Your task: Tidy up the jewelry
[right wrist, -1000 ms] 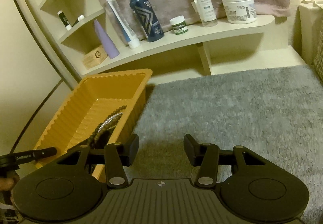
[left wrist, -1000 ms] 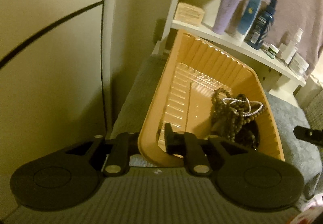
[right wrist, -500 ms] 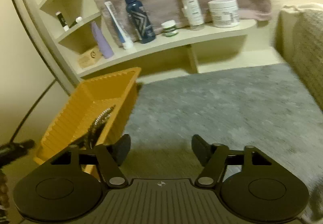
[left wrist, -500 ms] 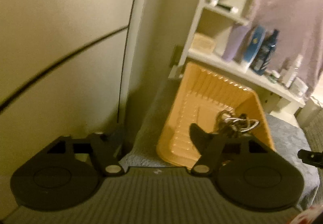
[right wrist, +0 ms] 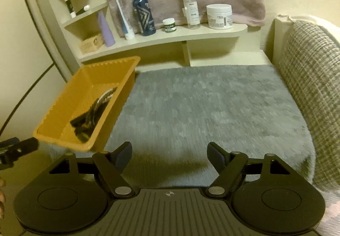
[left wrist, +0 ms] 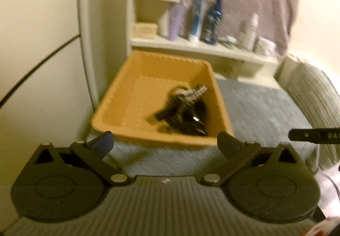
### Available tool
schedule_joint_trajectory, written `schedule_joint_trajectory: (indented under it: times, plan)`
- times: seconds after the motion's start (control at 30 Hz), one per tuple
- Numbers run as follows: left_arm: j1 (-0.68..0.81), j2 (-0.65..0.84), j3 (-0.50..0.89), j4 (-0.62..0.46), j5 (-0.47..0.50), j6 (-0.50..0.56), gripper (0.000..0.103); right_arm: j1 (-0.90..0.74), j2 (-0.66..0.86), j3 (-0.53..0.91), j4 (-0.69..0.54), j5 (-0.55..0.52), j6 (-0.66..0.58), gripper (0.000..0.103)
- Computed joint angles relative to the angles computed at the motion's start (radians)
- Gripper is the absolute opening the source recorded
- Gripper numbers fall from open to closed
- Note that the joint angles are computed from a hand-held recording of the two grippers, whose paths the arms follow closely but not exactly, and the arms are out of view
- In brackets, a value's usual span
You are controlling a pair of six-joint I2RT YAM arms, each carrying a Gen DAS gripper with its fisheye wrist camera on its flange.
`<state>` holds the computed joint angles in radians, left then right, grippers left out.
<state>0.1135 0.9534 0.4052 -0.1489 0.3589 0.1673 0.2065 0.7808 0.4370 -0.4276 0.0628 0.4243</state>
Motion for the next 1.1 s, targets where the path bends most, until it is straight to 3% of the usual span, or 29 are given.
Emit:
schedule_joint_trajectory:
  times: [0.23,0.6,1.1]
  plan:
    - [-0.174,-0.122,-0.022,-0.142,-0.148,-0.059,0.102,0.064,-0.115,0.003,-0.132,0.041,0.019,0.077]
    - [-0.36,-0.164,-0.027,-0.192,-0.311,-0.152,0.103,0.103,-0.24,-0.009,-0.248,0.072,0.056,0.077]
    - [-0.414,-0.176,-0.015,-0.2,-0.334,-0.189,0.103,0.183,-0.266,-0.013,-0.264,0.137,0.097,0.077]
